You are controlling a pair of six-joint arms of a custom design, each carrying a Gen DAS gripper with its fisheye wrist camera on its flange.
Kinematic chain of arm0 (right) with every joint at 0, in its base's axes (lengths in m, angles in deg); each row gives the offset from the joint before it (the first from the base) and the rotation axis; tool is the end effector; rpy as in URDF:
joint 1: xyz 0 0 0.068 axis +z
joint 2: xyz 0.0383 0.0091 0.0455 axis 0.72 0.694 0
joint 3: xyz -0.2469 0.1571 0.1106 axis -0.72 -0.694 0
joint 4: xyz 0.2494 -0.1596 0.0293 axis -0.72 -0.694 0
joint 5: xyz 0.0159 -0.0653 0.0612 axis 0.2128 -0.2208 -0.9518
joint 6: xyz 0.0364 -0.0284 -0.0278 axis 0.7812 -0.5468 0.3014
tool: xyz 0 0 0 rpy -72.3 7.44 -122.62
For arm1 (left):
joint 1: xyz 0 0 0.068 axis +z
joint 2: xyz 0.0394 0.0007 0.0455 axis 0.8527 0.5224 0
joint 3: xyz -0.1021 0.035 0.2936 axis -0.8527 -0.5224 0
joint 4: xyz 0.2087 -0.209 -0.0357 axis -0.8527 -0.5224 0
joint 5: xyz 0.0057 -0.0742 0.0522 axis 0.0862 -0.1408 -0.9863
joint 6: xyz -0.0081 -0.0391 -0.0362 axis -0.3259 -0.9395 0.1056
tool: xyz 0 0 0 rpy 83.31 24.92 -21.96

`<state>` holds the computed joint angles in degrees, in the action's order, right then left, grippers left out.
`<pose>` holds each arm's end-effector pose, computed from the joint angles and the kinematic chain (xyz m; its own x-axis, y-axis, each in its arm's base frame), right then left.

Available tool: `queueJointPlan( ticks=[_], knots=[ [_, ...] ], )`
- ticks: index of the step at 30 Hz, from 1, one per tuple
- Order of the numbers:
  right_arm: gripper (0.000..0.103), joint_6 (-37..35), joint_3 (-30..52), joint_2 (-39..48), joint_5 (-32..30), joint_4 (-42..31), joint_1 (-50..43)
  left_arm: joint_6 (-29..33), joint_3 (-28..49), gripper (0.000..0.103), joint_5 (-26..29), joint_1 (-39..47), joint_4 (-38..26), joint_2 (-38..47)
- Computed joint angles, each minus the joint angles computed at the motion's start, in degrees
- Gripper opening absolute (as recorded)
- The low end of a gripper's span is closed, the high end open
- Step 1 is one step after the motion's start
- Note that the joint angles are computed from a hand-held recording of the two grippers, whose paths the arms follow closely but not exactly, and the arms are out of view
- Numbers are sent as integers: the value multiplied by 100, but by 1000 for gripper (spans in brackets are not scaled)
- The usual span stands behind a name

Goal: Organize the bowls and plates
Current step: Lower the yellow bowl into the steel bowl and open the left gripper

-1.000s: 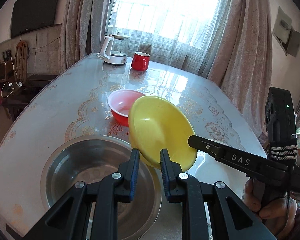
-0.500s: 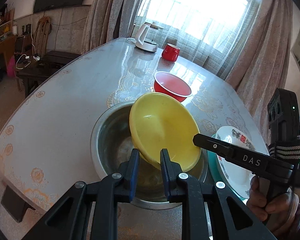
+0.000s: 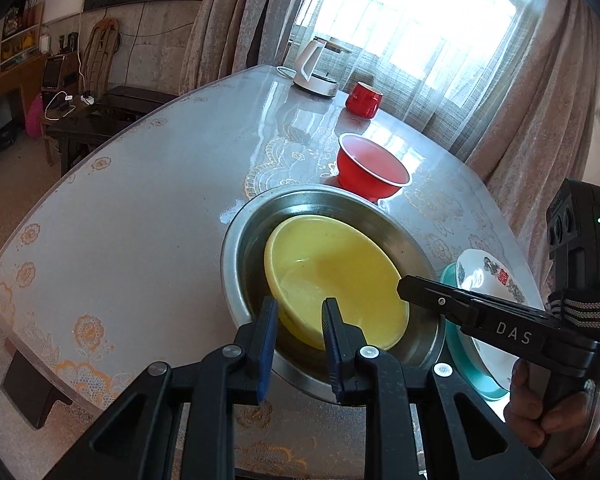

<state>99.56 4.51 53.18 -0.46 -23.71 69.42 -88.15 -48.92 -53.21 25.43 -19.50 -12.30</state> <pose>0.1933 0.0910 0.1219 -0.8730 0.0015 -0.4877 -0.1944 0.9161 0.3508 0.1356 -0.0861 0.1031 -0.7863 -0.0937 -0.6107 0.1340 0.9390 -0.3166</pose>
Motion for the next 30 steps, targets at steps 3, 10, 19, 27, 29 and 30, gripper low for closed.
queueJointPlan(
  ticks=[3,10,19,27,29,30],
  knots=[
    [14,-42,-15,9,136,31,61,-11,22,23,-189,-156,82,138],
    [14,-75,-49,-59,599,42,343,35,73,23,-456,-420,249,444],
    [16,-110,-136,-198,885,31,477,109,167,24,-433,-353,344,667],
    [16,-189,-122,-111,1320,109,769,176,262,25,-618,-487,358,818],
    [16,-200,-152,-138,1280,135,725,146,281,26,-704,-522,340,851],
    [16,-210,-171,-160,1223,149,687,136,277,26,-724,-530,345,858]
  ],
)
